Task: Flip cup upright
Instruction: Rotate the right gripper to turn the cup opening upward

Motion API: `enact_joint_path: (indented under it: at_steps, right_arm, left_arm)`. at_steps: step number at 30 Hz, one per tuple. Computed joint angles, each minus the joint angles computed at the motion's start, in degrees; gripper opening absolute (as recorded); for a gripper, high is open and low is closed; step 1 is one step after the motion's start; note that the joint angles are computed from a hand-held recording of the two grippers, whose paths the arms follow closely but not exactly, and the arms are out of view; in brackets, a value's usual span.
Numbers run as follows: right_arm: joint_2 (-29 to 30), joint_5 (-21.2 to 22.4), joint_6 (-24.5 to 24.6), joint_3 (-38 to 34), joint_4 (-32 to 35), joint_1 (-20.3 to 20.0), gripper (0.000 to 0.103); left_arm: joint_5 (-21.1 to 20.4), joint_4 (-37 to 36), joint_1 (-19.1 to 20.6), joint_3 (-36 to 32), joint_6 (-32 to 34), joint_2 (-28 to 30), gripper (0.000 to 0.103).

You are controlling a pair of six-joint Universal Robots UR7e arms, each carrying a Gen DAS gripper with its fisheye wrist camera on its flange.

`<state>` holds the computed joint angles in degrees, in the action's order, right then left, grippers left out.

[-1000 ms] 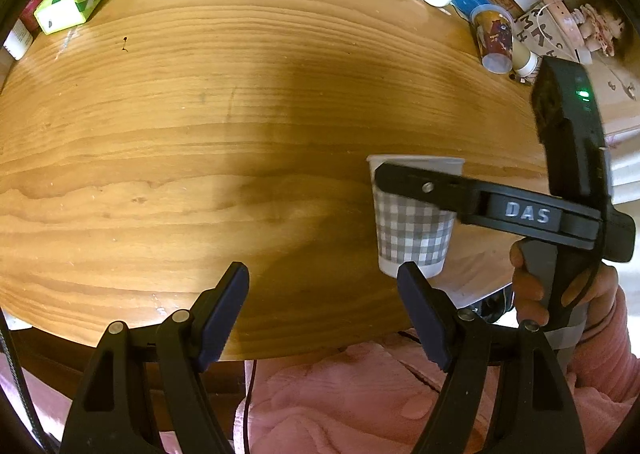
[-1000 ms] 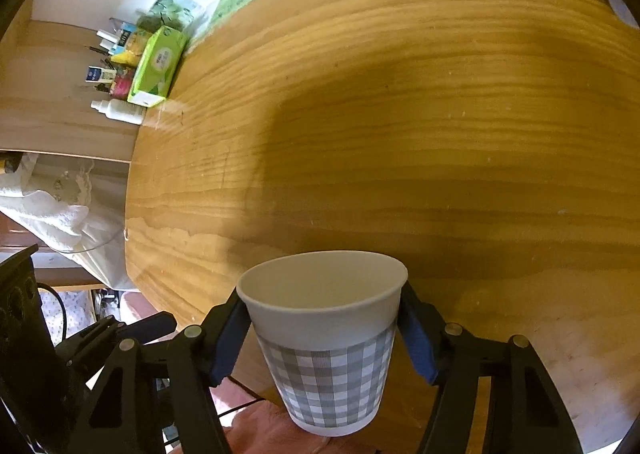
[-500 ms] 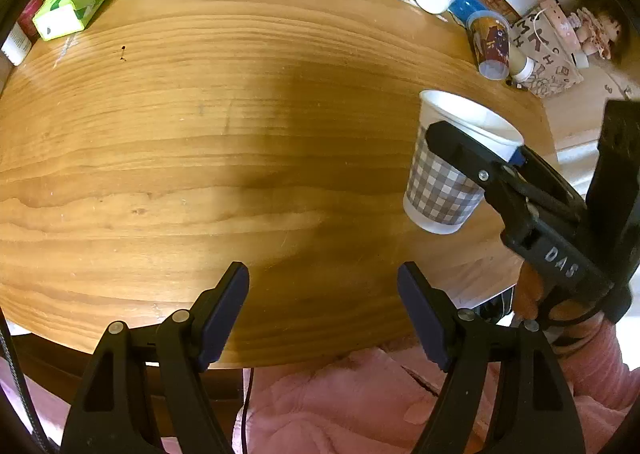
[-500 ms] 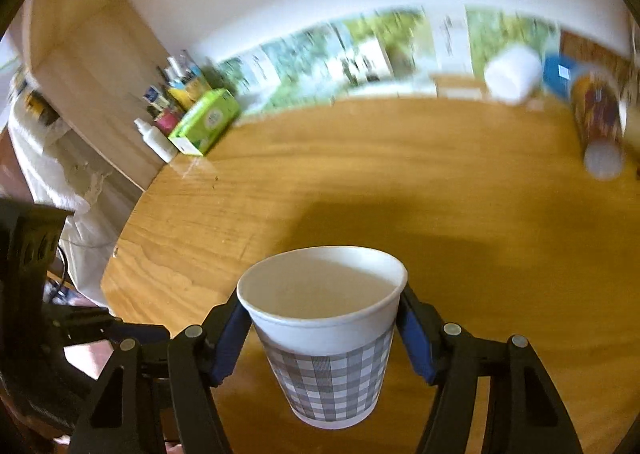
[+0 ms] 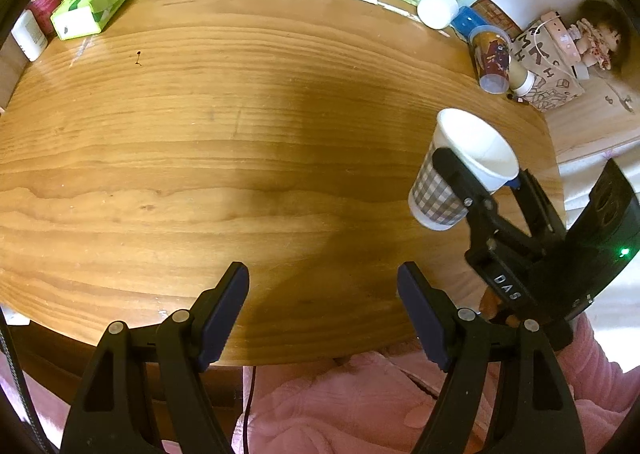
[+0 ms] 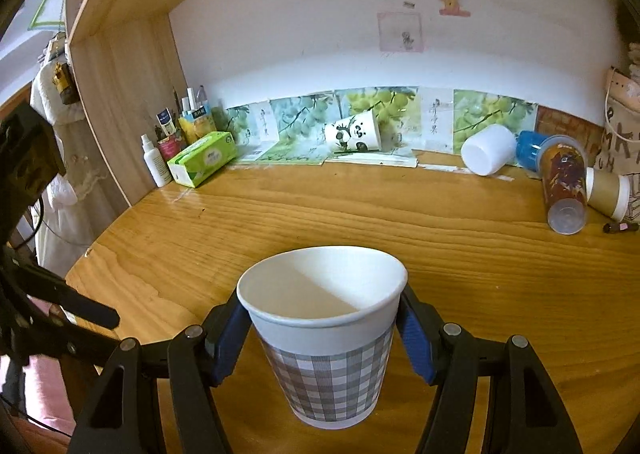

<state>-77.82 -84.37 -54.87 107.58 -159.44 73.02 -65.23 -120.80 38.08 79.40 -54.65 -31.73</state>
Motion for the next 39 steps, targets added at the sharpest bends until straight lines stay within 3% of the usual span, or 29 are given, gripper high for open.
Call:
enact_joint_path:
  at_steps: [29, 39]
  right_arm:
    - [-7.4, 3.5, -7.2, 3.1, 8.9, -6.0, 0.07]
    - [-10.2, 4.2, -8.8, 3.8, 11.8, -7.7, 0.08]
  left_arm:
    - [0.4, -1.7, -4.1, -0.8, -1.8, 2.8, 0.08]
    - [0.6, -4.2, -5.7, 0.2, -2.3, 3.6, 0.08]
